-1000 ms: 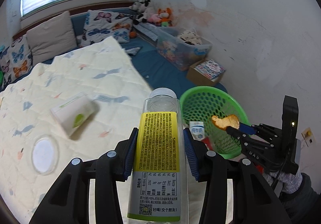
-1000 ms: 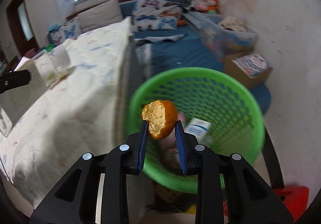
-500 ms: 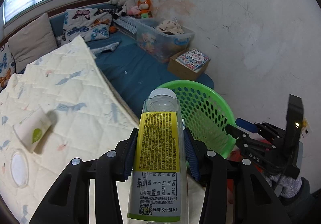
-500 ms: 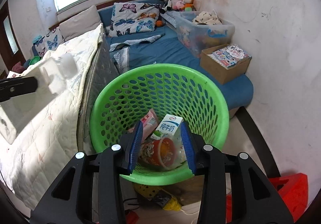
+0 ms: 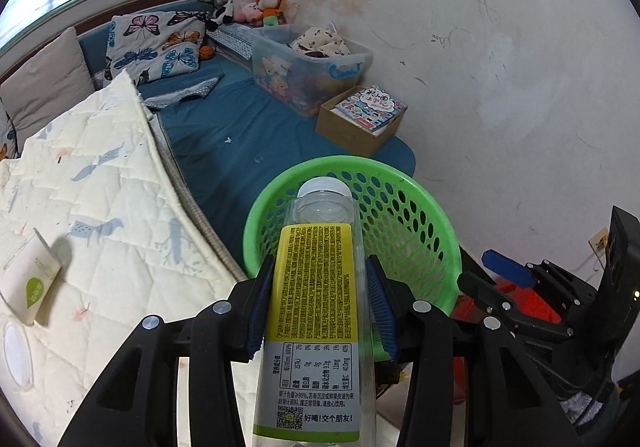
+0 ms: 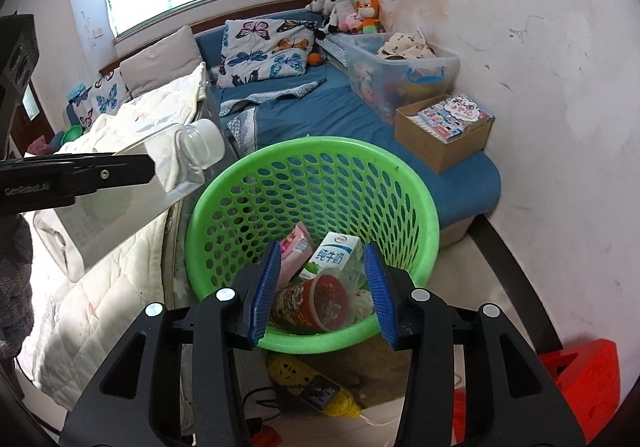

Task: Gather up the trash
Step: 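Release the clear bottle into the green basket from the left tool, then grasp the clear plastic lid with the left tool while the right tool grasps the white paper cup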

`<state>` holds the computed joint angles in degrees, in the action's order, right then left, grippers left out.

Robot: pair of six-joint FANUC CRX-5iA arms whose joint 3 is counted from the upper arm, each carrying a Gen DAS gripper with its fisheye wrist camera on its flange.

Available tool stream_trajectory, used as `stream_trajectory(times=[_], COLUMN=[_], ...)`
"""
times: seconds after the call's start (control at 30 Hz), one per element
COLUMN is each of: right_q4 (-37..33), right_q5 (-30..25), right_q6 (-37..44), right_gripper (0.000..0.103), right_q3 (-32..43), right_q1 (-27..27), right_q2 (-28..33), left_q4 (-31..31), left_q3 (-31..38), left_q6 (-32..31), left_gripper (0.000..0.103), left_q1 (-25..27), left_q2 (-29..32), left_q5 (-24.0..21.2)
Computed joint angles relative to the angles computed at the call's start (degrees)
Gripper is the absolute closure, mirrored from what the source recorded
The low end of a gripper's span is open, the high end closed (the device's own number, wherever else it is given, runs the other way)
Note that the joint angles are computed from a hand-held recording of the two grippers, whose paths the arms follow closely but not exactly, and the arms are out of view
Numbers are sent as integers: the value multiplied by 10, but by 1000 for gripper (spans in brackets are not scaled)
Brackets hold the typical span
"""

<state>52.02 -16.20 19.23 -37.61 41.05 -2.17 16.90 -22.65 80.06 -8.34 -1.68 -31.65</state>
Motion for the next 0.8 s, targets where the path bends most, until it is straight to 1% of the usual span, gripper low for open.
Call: stream_trajectory(times=[0.23,0.33,0.4,0.43,0.47,0.5,0.57,0.67,0.8], right_q4=[21,22,19,16,14,12,8,6,8], right_q5=[12,12,13,12,13,15,14,17,18], right_q6=[-28,-34,-34,-33,-35,-34,-34,-33,-28], right_gripper=[58,58,58,58,58,58,58,58,58], right_q3=[-19,-23,-25,-26,-27,-29,-29,-30,-28], right_q1=[-8,-8,-10,-10,-11,-11,-10,-9,-1], right_q2=[-15,-18,-20,-21,-22,-23,-23,-24,-27], left_q4=[-20,-2,29,39,41,62,78,74,40], left_q3=[45,61,55,51,49,42,35,19,-5], left_q6=[23,19,-1,-4,-2,-21,-33,-32,-9], left_gripper=[59,59,49,37,36,36,36,36,36], left_q1=[-15,-21,-22,-24,-26,-26,-26,-25,-9], left_q2=[40,60,64,65,64,64,62,44,6], left_q5=[-6,1,19,35,45,52,53,58,52])
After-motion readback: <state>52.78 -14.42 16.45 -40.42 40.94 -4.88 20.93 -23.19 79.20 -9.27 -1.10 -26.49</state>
